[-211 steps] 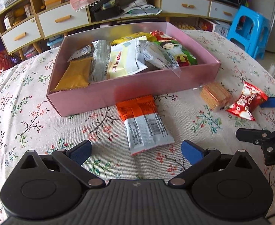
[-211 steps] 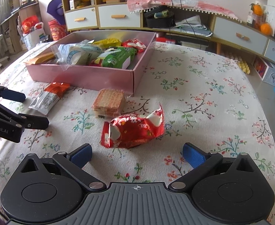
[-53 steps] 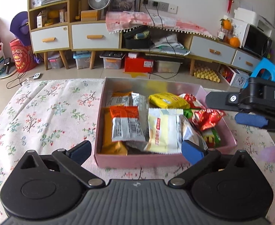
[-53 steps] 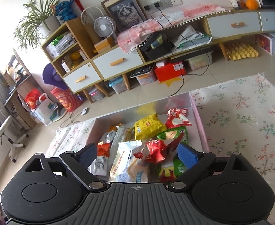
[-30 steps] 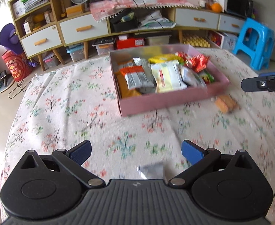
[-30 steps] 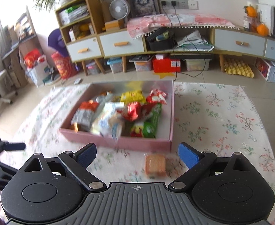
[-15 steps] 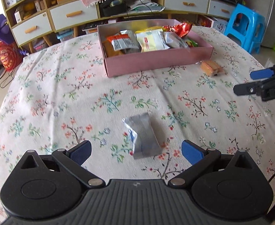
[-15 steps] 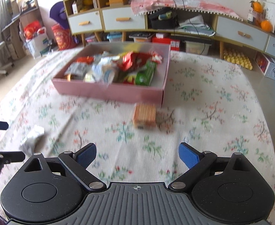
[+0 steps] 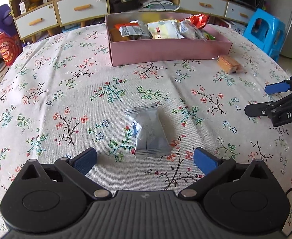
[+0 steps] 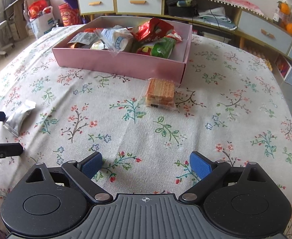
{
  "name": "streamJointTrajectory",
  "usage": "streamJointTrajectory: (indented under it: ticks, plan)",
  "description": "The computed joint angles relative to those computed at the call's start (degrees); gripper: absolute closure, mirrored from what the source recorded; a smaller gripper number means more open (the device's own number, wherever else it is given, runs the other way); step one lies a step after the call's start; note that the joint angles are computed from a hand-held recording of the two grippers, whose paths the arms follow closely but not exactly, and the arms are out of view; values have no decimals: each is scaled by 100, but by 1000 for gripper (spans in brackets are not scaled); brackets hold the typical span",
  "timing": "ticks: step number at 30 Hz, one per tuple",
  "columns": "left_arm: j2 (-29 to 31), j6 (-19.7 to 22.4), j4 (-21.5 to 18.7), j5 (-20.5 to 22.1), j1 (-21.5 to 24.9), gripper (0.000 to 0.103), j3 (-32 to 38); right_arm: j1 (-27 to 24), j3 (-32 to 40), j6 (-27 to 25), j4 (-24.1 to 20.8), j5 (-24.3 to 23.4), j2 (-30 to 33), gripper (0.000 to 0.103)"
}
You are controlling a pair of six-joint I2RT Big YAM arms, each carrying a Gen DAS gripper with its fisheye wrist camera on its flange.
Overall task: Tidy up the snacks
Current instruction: 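Move both grippers back to the silver candy and wafer cake on the table, then grasp the silver wrapped candy with the left gripper while the right grasps the wafer cake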
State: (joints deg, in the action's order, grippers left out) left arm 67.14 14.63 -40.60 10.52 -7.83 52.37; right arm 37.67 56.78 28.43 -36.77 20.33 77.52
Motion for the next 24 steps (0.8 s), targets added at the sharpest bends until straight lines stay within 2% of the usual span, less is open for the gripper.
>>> streamJointTrajectory:
  ticks: [14, 16, 24]
  plan:
    - [123, -105, 51, -49, -28, 0, 80, -283, -91, 3, 810, 232, 209, 0]
    - [108, -165, 117, -69, -32, 3, 61, -315, -64, 13, 919, 304, 277, 0]
    - [43, -237, 420, 5, -33, 49, 0, -429, 93, -9, 1188, 461, 533, 0]
